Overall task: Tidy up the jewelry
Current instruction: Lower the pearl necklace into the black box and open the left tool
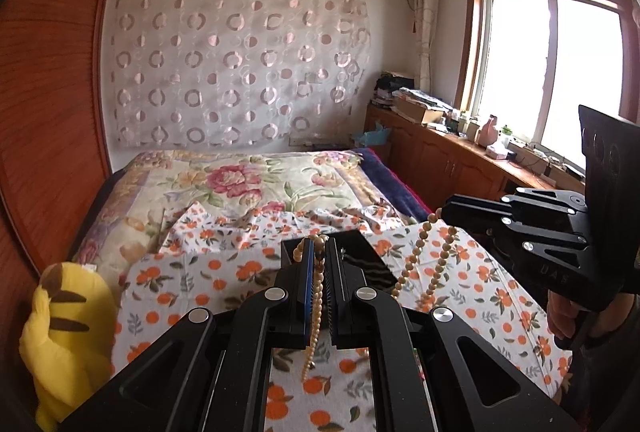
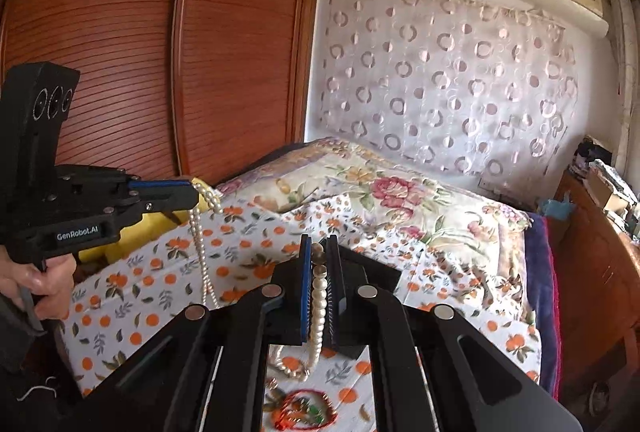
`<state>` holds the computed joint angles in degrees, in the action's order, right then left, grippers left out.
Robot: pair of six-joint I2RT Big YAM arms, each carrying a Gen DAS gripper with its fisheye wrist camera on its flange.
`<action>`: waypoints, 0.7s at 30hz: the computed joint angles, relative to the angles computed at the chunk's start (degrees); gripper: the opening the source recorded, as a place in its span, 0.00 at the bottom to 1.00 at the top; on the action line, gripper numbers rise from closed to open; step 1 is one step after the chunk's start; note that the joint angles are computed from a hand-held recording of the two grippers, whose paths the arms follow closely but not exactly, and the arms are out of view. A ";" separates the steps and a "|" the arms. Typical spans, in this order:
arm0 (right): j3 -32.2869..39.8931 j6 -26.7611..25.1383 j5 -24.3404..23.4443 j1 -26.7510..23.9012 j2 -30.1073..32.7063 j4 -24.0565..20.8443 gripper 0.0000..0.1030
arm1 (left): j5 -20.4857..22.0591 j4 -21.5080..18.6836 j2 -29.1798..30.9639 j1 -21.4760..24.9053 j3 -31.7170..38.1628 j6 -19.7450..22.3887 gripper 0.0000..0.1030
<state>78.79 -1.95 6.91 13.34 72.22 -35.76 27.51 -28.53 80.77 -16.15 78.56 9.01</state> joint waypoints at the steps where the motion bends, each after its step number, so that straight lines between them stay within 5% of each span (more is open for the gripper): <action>1: 0.41 0.02 -0.17 -0.38 0.23 0.22 0.08 | -0.26 -0.01 0.25 -0.21 0.47 0.05 0.05; 21: 8.02 -0.15 -1.25 -5.87 4.34 3.38 0.08 | -2.26 -0.19 5.11 -2.93 8.24 0.17 0.05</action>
